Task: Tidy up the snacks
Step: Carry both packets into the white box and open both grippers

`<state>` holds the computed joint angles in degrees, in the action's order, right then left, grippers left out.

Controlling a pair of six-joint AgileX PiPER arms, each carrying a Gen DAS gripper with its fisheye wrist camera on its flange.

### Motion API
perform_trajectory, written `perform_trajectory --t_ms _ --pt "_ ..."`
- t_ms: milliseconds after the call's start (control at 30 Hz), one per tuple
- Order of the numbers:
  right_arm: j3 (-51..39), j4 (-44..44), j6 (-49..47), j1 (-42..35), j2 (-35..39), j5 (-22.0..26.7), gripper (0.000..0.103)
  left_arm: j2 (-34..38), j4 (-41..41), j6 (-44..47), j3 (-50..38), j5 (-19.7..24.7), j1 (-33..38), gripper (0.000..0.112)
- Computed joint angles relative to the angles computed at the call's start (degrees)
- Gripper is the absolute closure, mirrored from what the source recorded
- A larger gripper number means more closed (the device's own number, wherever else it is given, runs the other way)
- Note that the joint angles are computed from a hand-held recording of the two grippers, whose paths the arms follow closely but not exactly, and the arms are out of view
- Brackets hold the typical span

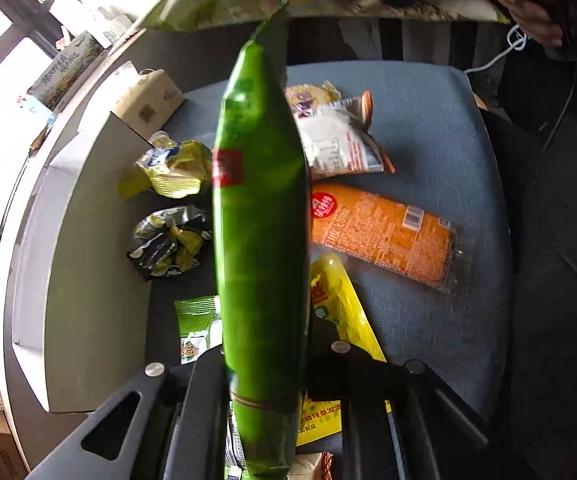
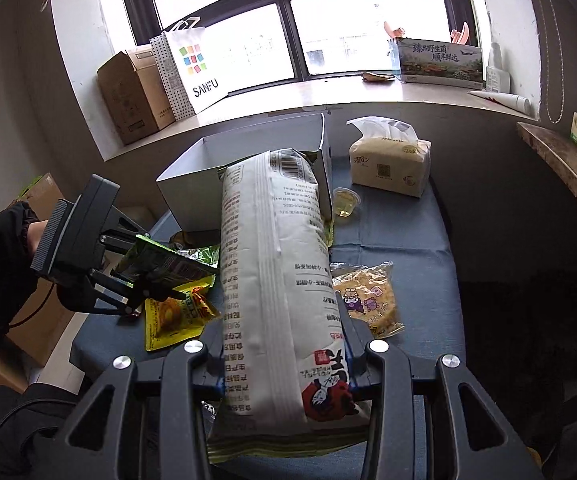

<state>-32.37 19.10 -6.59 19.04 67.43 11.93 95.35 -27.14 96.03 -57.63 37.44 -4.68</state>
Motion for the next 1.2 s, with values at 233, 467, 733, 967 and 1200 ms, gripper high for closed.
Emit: perform_trajectory --t_ms 233,467,733,967,1200 --pt "-0.54 -1.98 3.66 2.3 1.75 -2.64 0.059 -7.72 -18.93 -4.29 1.72 1.89 6.85 0.098" --pt "-4.19 9.89 -4.71 3.21 5.45 -5.28 0.059 -9.39 -27.53 -20.25 -0.49 0.54 10.9 0.098" --pt "-26.38 -7.74 13.52 2.42 20.95 -1.77 0.059 5.25 -17.29 -43.92 -22.01 -0.65 10.88 0.098" --pt "-63.53 -19.74 24.42 0.76 44.89 14.36 0.059 26.65 1.15 -67.07 -55.68 10.78 8.83 0.098" --pt "-92.87 -15.69 21.57 -1.35 62.98 30.46 0.007 39.65 14.12 -80.66 -77.12 19.14 6.25 0.029"
